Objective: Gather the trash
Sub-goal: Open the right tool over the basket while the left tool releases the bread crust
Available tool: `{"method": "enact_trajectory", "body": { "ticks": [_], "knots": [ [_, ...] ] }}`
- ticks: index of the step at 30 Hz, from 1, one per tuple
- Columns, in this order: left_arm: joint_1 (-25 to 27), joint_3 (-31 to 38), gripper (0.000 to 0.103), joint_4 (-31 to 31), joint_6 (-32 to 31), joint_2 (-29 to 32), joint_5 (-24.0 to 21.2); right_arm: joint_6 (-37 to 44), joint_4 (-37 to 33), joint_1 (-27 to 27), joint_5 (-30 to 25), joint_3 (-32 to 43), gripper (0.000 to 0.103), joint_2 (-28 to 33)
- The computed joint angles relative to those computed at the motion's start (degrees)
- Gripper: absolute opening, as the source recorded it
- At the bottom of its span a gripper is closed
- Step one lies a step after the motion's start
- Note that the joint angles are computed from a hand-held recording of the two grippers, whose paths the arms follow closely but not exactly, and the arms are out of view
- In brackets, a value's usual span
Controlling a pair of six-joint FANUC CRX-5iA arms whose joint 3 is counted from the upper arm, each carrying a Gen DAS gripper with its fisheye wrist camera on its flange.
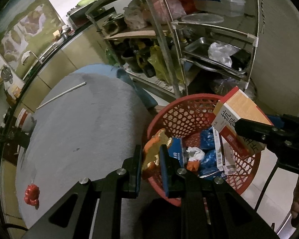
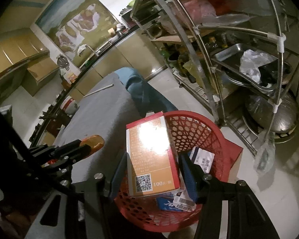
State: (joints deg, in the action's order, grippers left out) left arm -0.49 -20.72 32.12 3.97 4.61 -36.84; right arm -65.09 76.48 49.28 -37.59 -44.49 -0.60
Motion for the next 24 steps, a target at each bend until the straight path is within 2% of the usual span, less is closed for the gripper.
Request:
{"method": "enact_trajectory", "body": {
  "ticks": [16, 20, 24],
  "knots": [
    [-1.34, 1.50, 0.019, -4.18, 2.98, 1.77, -1.76, -1.93, -1.26, -0.51, 1.08, -1.75, 0.056, -0.95],
    [-1.23, 3.15, 0.024, -5.27, 4.50, 2.85, -4.72, -2.91, -0.91, -1.26, 2.53, -2.10, 0.058, -1.21],
    [-1.11, 3.59, 0.027, -5.66, 4.78, 3.16, -5.68, -4.73, 0.28, -2.68, 4.53, -2.62, 0.059, -1.58]
  ]
}}
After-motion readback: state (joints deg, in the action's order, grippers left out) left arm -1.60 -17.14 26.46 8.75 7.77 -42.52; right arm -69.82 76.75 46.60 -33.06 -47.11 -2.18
